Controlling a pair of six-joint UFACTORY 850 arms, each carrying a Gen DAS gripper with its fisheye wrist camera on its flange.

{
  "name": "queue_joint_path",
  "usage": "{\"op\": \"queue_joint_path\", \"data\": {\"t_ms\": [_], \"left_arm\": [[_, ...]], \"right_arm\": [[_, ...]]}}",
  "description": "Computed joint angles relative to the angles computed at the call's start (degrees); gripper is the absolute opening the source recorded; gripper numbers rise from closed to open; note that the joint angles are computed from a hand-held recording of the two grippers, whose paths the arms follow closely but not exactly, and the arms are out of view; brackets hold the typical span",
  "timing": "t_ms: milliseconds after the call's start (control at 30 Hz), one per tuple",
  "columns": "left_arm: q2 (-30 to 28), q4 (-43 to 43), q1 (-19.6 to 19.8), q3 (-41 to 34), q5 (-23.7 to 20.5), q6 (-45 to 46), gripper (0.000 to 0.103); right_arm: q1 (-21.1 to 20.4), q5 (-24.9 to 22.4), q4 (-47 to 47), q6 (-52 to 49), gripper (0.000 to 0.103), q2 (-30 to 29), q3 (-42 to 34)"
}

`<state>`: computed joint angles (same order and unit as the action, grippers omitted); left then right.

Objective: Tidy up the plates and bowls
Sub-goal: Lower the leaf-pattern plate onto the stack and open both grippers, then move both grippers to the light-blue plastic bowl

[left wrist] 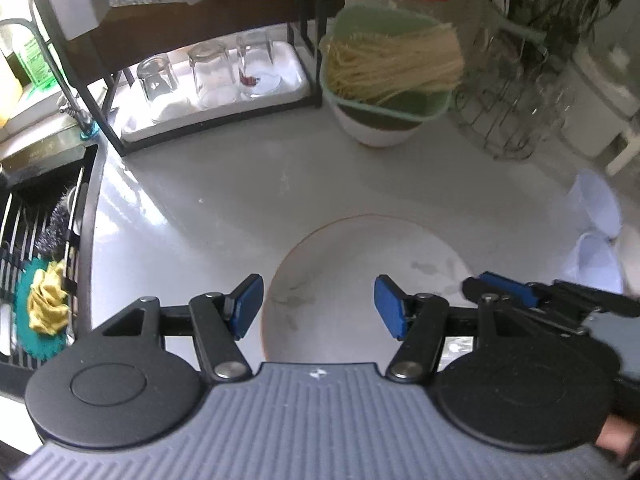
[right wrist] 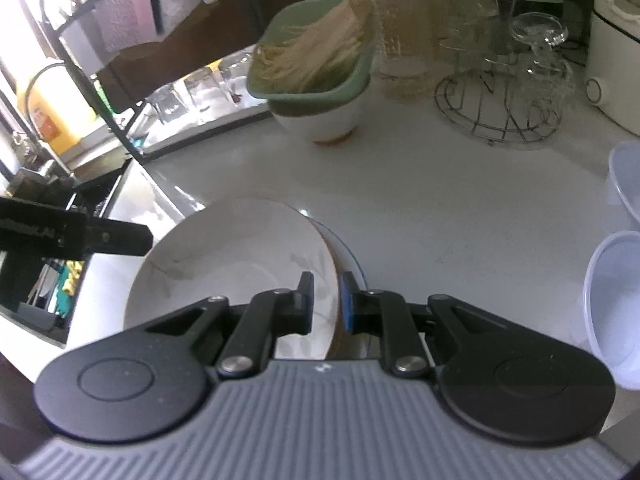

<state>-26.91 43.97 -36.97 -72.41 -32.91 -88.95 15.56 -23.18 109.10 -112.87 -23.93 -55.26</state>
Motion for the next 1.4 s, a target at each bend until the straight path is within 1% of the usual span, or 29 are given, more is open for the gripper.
{"op": "queue_joint_path", "data": {"t_ms": [67,100,267,567,667,733,867,1000,1100,1167,1400], "left_arm": [[0.70,2.20,-0.72,0.58,-0.32,-2.68,0.067],[1.21,3.50,-1.17,0.96,-0.32,-4.41,0.067],[4.34,9.44,-3.83,2.91,-2.06,-12.75,0.067],[8.61,16.87,-9.53,5.49,-5.81,-25.96,0.067],[9.96,16.59,-10.97,6.63,-6.74,-26.42,0.067],[11.26,15.73,-11.85,7.84,-7.17,-26.77,0.067],[13.37,14.37,-12.81,9.87,-8.04,-27.39,0.067],[14.78,14.60,-12.85,11.01,-7.95,-26.91,0.067],[15.65,15.30,-11.92,11.63,-6.06,-26.20,0.067],[15.75,15.82,-11.29,11.62,-5.22,-25.18,0.067],[14.75,18.14,-7.61,11.67,1.00,-19.60,0.067]], "right_arm": [[0.12,-0.31,1.76,-2.71,0.017,1.09,0.83],[-0.10,-1.18,2.04,-3.22,0.017,1.86,1.45],[-1.93,-5.24,-2.31,-1.05,0.017,5.80,3.69],[-5.81,-9.35,-2.30,-2.96,0.017,14.09,8.88],[-7.06,-10.76,-2.32,-3.01,0.017,16.60,10.59],[-8.24,-13.20,-4.86,1.11,0.017,17.54,10.91],[-8.80,-14.52,-4.58,1.86,0.017,20.06,12.40],[-8.43,-13.23,-2.77,0.68,0.017,22.46,13.89],[-8.07,-11.74,-1.94,1.02,0.017,23.64,14.61],[-7.54,-9.92,-2.22,1.94,0.017,24.01,14.75],[-5.23,-2.97,2.78,2.04,0.017,24.15,14.80]]}}
